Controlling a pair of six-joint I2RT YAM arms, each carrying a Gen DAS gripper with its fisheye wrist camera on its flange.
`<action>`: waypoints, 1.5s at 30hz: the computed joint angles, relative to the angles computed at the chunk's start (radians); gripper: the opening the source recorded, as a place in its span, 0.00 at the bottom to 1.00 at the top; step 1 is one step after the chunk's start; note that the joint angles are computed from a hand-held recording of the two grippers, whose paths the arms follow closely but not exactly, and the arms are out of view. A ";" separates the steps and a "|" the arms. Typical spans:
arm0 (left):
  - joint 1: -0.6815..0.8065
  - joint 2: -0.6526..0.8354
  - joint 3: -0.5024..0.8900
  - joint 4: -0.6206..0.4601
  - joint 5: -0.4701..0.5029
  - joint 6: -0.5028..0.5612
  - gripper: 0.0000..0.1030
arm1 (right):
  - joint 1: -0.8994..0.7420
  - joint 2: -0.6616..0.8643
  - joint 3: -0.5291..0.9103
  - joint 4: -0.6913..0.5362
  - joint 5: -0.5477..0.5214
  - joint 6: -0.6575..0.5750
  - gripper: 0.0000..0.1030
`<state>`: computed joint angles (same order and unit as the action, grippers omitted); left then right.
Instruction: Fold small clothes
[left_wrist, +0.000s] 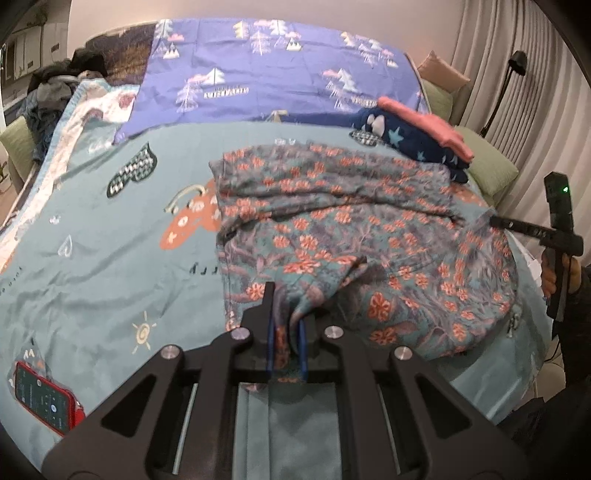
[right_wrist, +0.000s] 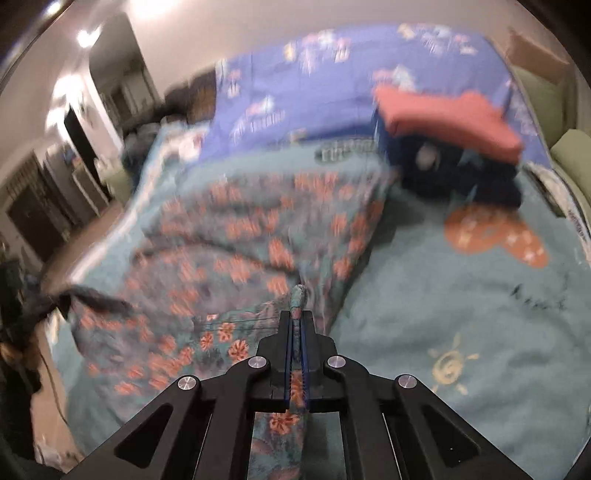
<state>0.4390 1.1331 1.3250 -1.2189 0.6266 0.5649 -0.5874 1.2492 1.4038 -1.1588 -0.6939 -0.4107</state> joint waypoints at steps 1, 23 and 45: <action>0.021 -0.001 0.022 -0.020 0.027 0.017 0.10 | -0.042 -0.013 0.038 -0.014 -0.041 -0.003 0.02; -0.332 0.657 0.833 0.040 -0.228 -0.288 0.11 | 0.180 0.437 0.544 0.269 0.242 0.369 0.03; -0.285 0.940 0.866 0.180 -0.343 -0.472 0.53 | 0.277 0.574 0.478 0.304 0.487 0.242 0.30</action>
<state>0.1537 2.0727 2.1915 -1.0387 0.2835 0.0929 -0.3106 1.8229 1.8813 -0.8544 -0.2070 -0.1687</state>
